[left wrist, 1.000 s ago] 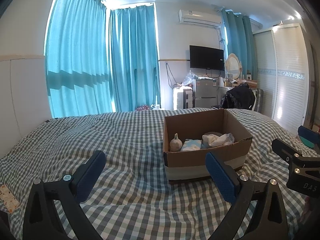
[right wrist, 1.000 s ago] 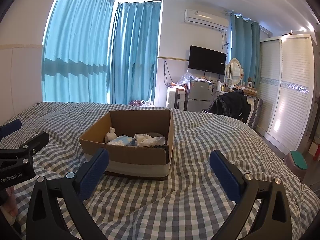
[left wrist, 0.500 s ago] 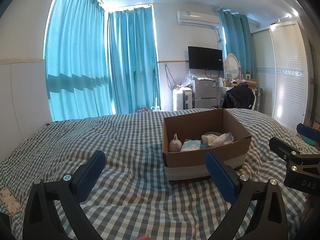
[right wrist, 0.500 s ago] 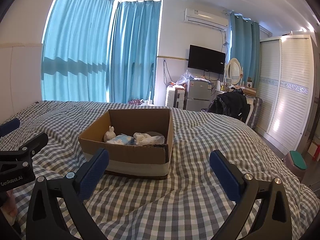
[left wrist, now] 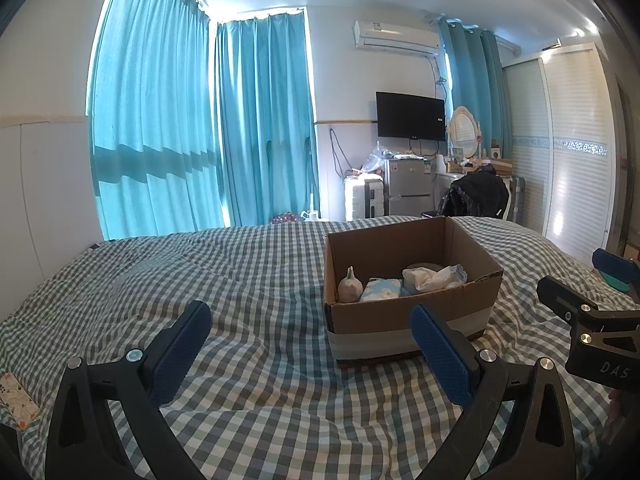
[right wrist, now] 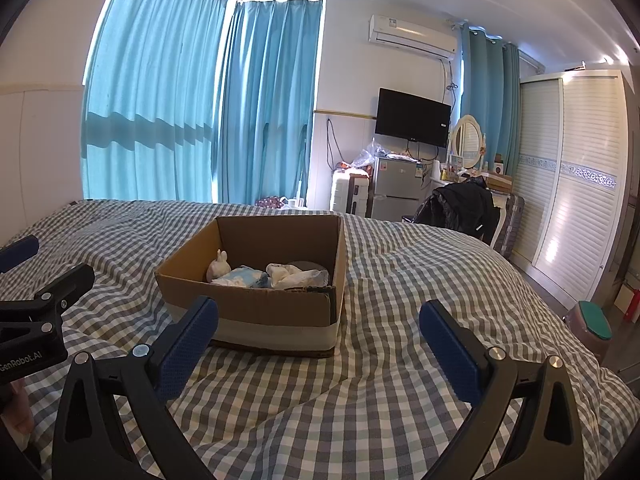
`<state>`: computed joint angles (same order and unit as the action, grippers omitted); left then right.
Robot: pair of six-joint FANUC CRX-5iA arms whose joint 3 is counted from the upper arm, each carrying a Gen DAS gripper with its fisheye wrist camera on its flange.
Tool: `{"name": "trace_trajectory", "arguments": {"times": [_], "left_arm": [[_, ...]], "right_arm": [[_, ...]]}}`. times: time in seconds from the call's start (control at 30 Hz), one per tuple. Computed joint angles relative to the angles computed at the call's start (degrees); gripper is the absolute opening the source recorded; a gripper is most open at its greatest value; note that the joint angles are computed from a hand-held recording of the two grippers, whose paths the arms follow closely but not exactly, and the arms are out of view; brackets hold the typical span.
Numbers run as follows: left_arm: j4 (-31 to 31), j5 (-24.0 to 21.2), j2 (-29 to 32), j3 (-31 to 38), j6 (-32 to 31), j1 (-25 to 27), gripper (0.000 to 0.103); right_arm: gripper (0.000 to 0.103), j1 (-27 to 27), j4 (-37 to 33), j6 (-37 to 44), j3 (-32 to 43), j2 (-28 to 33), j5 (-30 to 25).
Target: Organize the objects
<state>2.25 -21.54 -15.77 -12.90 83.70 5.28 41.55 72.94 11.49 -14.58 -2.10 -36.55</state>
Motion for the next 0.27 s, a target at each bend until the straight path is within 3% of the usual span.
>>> {"name": "trace_trajectory", "arguments": {"times": [0.27], "left_arm": [[1.4, 1.5, -0.4, -1.3, -1.2, 0.2, 0.103]], "right_arm": [[0.101, -0.2, 0.0, 0.0, -0.2, 0.1, 0.1]]}}
